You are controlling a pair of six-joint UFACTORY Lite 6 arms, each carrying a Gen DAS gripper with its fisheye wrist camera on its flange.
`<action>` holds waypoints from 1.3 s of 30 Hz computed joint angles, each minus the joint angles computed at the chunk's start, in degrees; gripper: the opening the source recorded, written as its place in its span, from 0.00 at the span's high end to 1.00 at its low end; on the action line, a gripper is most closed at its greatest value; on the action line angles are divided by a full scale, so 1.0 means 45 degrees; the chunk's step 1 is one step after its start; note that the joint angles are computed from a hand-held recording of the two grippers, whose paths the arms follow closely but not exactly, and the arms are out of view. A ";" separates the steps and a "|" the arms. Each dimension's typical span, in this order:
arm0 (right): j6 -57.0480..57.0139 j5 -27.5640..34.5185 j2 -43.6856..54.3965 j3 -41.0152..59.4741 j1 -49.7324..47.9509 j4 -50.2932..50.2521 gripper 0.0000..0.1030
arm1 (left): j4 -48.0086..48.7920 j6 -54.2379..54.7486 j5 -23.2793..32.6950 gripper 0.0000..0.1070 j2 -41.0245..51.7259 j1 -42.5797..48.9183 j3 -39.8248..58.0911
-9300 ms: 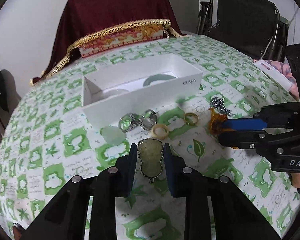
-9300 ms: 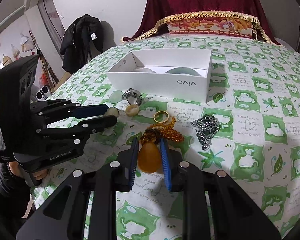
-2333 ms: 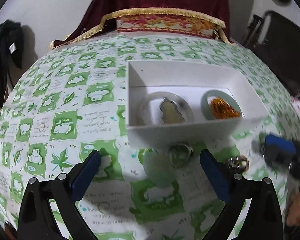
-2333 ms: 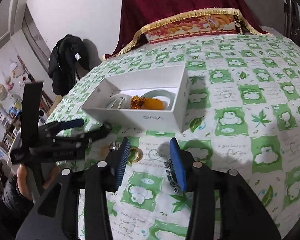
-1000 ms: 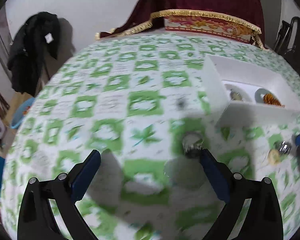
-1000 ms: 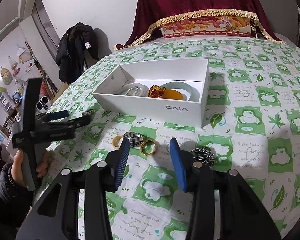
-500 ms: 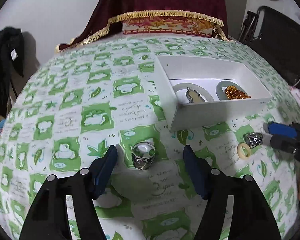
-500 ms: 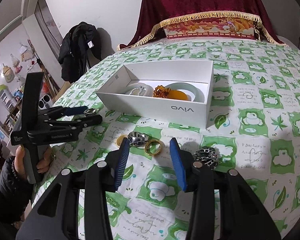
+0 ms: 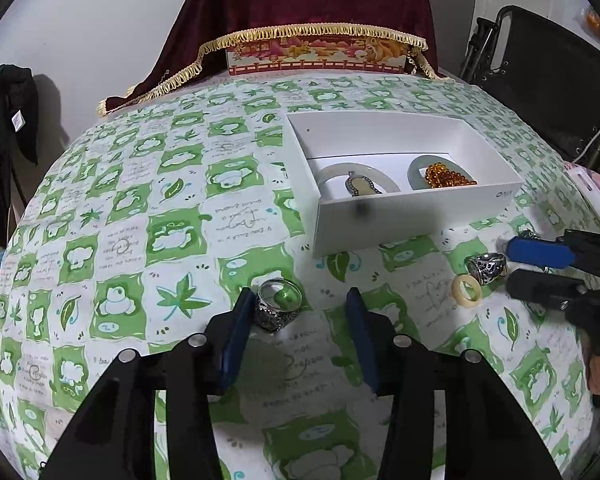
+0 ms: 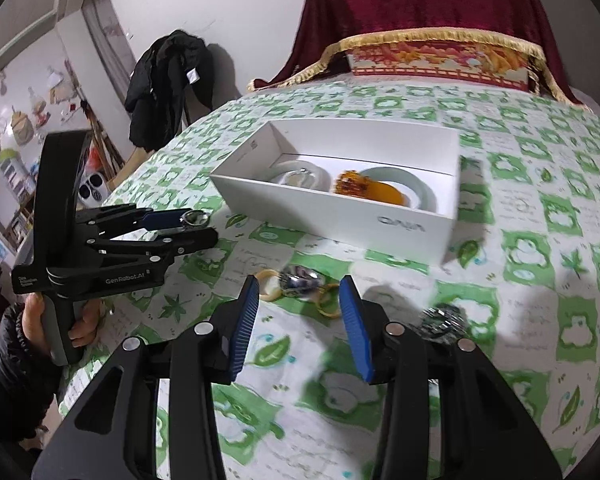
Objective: Organize jewelry
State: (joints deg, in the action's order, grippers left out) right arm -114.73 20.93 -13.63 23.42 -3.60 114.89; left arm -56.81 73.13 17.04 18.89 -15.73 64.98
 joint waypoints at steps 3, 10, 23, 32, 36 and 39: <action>-0.0528 -0.0240 0.0444 0.0385 0.0452 0.0749 0.60 | 0.0015 -0.0003 -0.0010 0.55 -0.0008 -0.0005 -0.0008; 0.0835 0.0087 0.1574 0.1095 -0.0166 -0.0550 0.60 | 0.0104 -0.0103 -0.0051 0.55 -0.0002 -0.0045 0.0000; -0.0940 -0.0160 0.0466 0.0295 0.0548 0.0982 0.74 | -0.0947 0.0858 0.0855 0.77 -0.0001 0.0343 0.0044; -0.0627 0.0007 0.0353 0.0197 0.0371 0.0691 0.74 | -0.0751 0.0673 0.0525 0.77 -0.0151 0.0123 -0.0140; -0.0677 0.0085 0.0198 0.0075 0.0270 0.0812 0.74 | -0.0832 0.0751 0.0509 0.77 -0.0178 0.0132 -0.0154; -0.1023 0.0155 -0.0154 -0.0154 0.0267 0.1118 0.74 | -0.1409 0.1275 0.0341 0.77 -0.0425 0.0147 -0.0376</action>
State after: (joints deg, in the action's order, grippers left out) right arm -119.33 21.63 -14.33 22.73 -2.40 119.92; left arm -63.15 78.87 18.58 16.98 -15.07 63.28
